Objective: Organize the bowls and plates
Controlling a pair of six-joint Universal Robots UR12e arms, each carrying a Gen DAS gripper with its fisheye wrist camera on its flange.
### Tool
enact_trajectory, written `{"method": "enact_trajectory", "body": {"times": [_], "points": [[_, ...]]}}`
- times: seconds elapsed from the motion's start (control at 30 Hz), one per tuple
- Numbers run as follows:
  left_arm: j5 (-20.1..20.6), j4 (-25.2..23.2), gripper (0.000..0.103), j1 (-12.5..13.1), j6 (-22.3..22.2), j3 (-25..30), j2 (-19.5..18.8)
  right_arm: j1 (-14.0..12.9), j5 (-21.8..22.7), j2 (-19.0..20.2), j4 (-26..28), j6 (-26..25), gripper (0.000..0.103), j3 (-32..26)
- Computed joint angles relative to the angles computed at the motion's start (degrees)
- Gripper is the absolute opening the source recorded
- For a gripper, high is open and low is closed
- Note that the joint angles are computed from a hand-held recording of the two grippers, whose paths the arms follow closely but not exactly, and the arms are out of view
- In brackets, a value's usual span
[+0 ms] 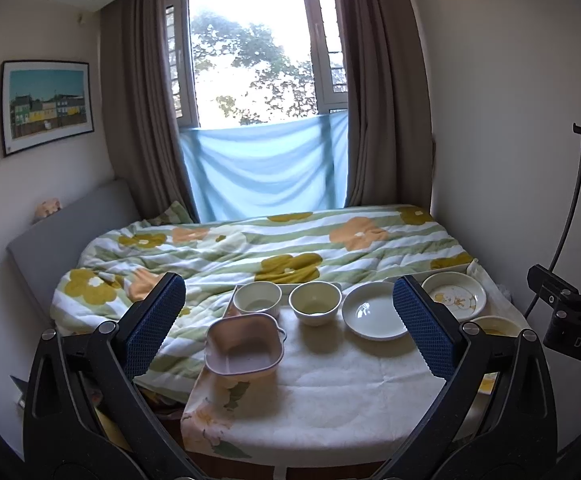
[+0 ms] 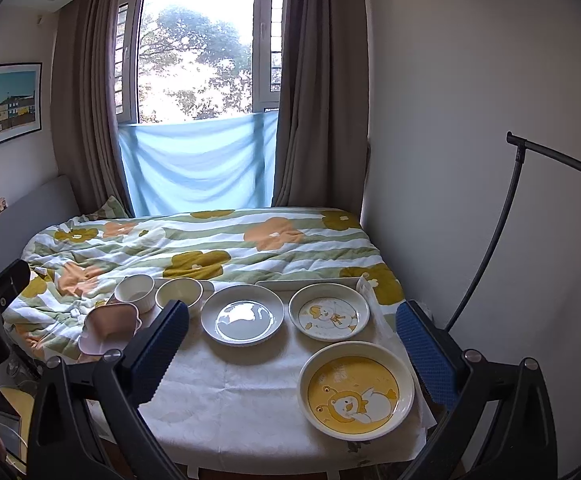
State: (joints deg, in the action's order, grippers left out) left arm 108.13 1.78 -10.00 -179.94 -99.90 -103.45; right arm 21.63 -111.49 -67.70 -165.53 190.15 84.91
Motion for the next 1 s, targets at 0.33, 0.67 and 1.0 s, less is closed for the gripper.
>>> {"method": "enact_trajectory", "body": {"times": [0.33, 0.67, 1.0], "points": [[-0.21, 0.01, 0.103, 0.17, 0.02, 0.09, -0.02, 0.07, -0.09, 0.04, 0.05, -0.02, 0.103, -0.08], [-0.41, -0.29, 0.103, 0.35, 0.05, 0.45, -0.15, 0.04, -0.06, 0.12, 0.1, 0.01, 0.103, -0.15], [-1.66, 0.32, 0.103, 1.17, 0.15, 0.3, -0.25, 0.09, -0.05, 0.39, 0.3, -0.24, 0.103, -0.51]]}}
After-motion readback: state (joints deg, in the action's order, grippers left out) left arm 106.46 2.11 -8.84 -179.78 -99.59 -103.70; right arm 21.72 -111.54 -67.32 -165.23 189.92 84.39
